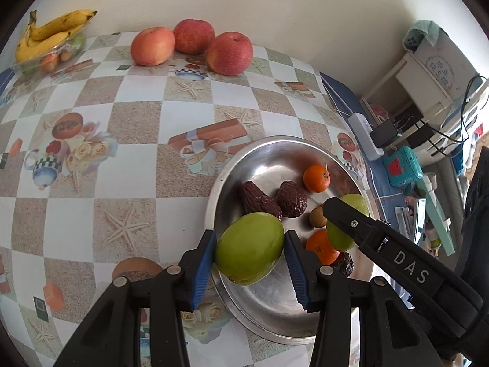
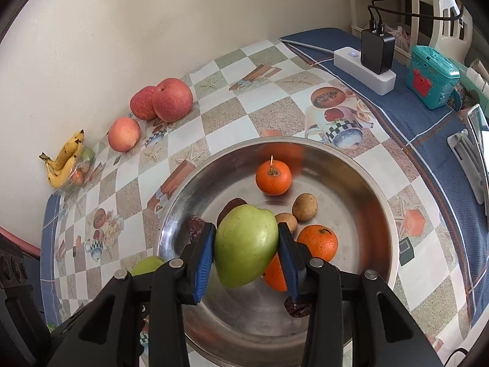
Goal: Organize fruits
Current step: 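Carry both green fruits over the steel plate and open both tools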
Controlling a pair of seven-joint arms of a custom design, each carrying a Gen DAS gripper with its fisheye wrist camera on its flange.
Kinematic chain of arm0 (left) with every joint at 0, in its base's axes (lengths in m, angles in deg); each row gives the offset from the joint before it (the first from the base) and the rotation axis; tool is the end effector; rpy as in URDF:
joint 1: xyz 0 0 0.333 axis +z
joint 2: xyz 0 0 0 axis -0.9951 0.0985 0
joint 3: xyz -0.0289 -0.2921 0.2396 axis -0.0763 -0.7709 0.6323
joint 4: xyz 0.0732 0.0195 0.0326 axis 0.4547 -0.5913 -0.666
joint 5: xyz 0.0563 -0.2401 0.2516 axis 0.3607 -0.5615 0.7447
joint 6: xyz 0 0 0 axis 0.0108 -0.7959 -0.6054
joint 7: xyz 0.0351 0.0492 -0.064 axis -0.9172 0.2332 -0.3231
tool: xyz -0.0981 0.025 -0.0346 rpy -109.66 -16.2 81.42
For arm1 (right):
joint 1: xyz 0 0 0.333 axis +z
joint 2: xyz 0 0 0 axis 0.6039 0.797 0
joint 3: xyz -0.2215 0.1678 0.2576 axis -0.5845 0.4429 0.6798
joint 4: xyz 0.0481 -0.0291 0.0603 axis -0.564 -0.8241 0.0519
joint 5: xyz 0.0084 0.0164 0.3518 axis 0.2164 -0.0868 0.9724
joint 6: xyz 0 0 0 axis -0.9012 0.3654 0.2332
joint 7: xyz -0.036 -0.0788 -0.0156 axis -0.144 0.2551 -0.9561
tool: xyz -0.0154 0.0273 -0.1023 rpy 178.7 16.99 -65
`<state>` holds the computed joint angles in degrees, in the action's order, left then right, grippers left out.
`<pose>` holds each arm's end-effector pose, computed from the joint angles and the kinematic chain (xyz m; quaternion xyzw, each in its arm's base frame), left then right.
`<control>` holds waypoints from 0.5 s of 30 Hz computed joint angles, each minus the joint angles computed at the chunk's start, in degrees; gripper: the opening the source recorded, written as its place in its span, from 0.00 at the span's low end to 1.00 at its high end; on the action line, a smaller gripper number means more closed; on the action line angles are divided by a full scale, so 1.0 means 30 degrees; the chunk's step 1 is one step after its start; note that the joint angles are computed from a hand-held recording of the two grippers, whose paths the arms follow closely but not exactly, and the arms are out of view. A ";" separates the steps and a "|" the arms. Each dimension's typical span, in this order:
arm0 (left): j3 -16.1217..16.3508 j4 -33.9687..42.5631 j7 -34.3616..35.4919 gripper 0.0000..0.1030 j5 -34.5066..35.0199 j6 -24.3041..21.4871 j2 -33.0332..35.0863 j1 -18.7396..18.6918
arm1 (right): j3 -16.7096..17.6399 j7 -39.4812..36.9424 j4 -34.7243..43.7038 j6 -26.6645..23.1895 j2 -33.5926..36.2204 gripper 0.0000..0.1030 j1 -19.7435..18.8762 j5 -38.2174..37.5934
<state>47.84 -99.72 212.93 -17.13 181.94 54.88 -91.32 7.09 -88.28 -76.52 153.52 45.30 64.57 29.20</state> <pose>0.4862 -0.1674 0.4361 0.3980 -0.8721 0.2670 0.0988 0.3657 0.2979 0.4357 -0.2706 0.9217 -0.1634 0.2248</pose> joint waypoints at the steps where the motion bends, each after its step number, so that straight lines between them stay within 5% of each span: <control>1: -0.0043 -0.0077 0.0077 0.47 0.0056 0.0126 -0.0033 -0.0048 | 0.0006 -0.0185 0.0056 -0.0074 0.0029 0.41 0.0021 0.0172; 15: -0.0187 -0.0759 0.0366 0.47 0.0763 0.1471 -0.0238 -0.0479 | -0.0198 -0.1465 0.0223 0.0518 0.0405 0.41 0.0085 0.0966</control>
